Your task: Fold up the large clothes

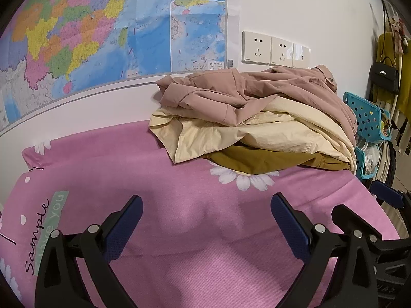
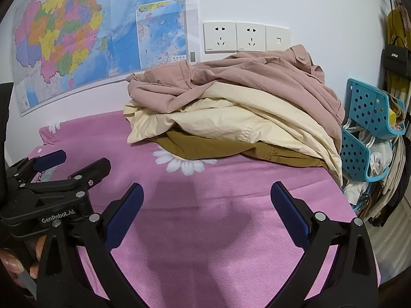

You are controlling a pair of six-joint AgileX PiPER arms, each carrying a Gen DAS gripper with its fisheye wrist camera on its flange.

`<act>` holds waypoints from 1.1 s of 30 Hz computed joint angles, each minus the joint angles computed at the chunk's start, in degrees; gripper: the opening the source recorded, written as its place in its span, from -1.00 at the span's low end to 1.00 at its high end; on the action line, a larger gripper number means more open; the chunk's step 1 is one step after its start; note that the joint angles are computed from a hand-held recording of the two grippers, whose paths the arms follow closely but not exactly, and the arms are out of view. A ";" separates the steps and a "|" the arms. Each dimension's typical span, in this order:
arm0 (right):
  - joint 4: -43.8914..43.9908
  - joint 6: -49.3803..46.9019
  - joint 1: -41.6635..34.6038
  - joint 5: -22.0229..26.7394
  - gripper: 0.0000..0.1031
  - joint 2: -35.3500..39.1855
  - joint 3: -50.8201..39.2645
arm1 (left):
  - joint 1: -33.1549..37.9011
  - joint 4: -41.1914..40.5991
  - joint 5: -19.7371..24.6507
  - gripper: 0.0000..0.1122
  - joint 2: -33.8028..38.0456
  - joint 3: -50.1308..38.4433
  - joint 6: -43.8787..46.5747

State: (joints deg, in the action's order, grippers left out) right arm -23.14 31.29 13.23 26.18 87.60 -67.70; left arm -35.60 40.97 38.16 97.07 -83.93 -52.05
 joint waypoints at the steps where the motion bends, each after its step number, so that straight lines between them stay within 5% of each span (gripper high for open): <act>1: 0.23 -0.19 -0.07 -0.07 0.89 0.03 0.03 | -0.14 0.25 0.16 0.72 0.01 -0.04 -0.17; 33: 0.28 0.38 -0.21 -0.69 0.89 0.12 0.14 | -0.27 0.73 0.22 0.72 0.22 -0.15 -0.37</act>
